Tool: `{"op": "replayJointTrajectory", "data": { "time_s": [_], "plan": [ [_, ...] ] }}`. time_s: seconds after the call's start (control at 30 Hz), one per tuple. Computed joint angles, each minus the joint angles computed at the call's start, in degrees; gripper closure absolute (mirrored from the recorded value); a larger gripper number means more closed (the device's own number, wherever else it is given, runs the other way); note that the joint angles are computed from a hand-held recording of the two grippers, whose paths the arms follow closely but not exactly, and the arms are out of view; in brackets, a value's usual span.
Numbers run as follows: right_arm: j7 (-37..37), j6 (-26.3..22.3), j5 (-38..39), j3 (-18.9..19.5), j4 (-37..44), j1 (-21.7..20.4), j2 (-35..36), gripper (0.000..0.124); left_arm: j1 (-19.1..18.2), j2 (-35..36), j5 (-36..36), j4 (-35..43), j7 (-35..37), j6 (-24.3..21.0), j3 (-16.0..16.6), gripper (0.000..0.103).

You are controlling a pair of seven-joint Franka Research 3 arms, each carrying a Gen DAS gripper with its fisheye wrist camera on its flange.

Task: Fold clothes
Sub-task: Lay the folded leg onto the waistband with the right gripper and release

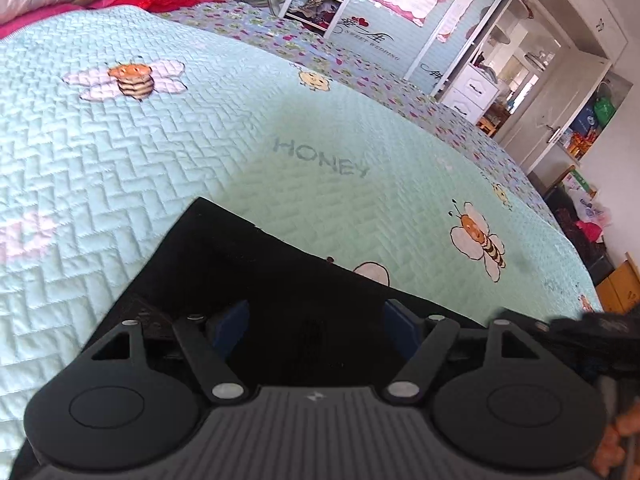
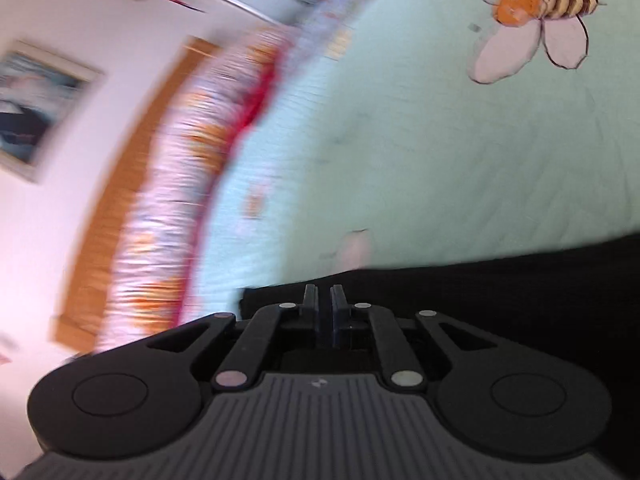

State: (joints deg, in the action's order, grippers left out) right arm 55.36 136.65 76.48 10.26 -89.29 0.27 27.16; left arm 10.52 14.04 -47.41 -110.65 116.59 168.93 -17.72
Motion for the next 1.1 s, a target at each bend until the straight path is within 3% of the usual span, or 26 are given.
{"op": "replayJointTrajectory", "data": {
  "time_s": [0.03,0.1,0.23,0.3,0.33,0.4,0.53,0.63,0.67,0.7,0.73,0.87,0.93,1.0,1.1],
  "plan": [
    [-1.4,-2.3,1.2,0.4,-2.9,-1.2,-2.4,0.112,0.0,-1.4,-0.5,-1.0,0.3,-0.5,0.2,0.025],
    [-4.4,-7.5,0.2,-0.3,-8.9,-1.7,-7.2,0.112,2.5,-5.2,-8.0,-3.4,8.6,-4.0,-1.8,0.024],
    [-9.9,-15.3,1.6,-2.6,-19.8,-1.2,-14.7,0.112,1.7,-11.1,-12.4,-10.2,17.3,-9.2,0.6,0.021],
    [-7.6,-13.7,-2.9,-4.2,-22.2,1.0,-14.7,0.107,-0.6,-11.2,-6.8,-12.8,13.9,-7.6,3.3,0.025],
    [-5.9,-12.3,-6.2,-5.6,-22.8,2.9,-14.2,0.118,-0.4,-10.4,-6.0,-13.2,13.9,-6.2,3.2,0.029],
    [-6.6,-11.4,-4.0,-5.7,-23.9,2.7,-13.8,0.122,-1.4,-9.9,-10.8,-13.3,19.4,-4.0,4.1,0.030],
    [-10.1,-11.9,2.0,-7.0,-27.9,2.2,-19.1,0.112,-5.7,-9.8,2.8,-13.6,8.6,-2.1,7.6,0.029],
    [-12.1,-17.3,5.9,-8.9,-31.4,1.5,-21.7,0.108,-6.4,-10.0,3.8,-13.9,4.9,-1.1,8.5,0.029],
    [-12.3,-16.2,5.4,-9.4,-32.4,1.8,-22.4,0.100,-6.7,-10.0,4.0,-14.3,3.6,0.1,8.5,0.029],
    [-12.4,-15.0,4.9,-9.8,-33.4,2.1,-23.2,0.117,-7.0,-10.1,4.9,-14.9,1.7,1.3,8.6,0.029],
    [-12.5,-13.8,4.4,-10.1,-34.4,2.3,-24.0,0.121,-7.7,-10.5,8.2,-15.8,-2.2,2.8,9.0,0.029],
    [-14.9,-8.6,4.8,-11.8,-39.6,2.5,-28.7,0.106,-9.7,-14.4,31.0,-20.7,-23.9,6.3,11.0,0.028],
    [-18.1,-6.4,8.6,-13.8,-44.1,1.6,-33.3,0.105,-10.1,-16.8,36.1,-22.2,-29.2,6.3,10.6,0.028],
    [-19.4,-3.3,12.1,-16.7,-49.6,-0.4,-38.6,0.101,-15.7,-18.8,27.2,-22.7,-20.8,5.7,12.5,0.026],
    [-20.5,5.4,16.4,-20.2,-55.9,-4.1,-45.2,0.094,-24.3,-20.6,15.1,-22.2,-7.5,3.5,14.5,0.024]
  ]
}}
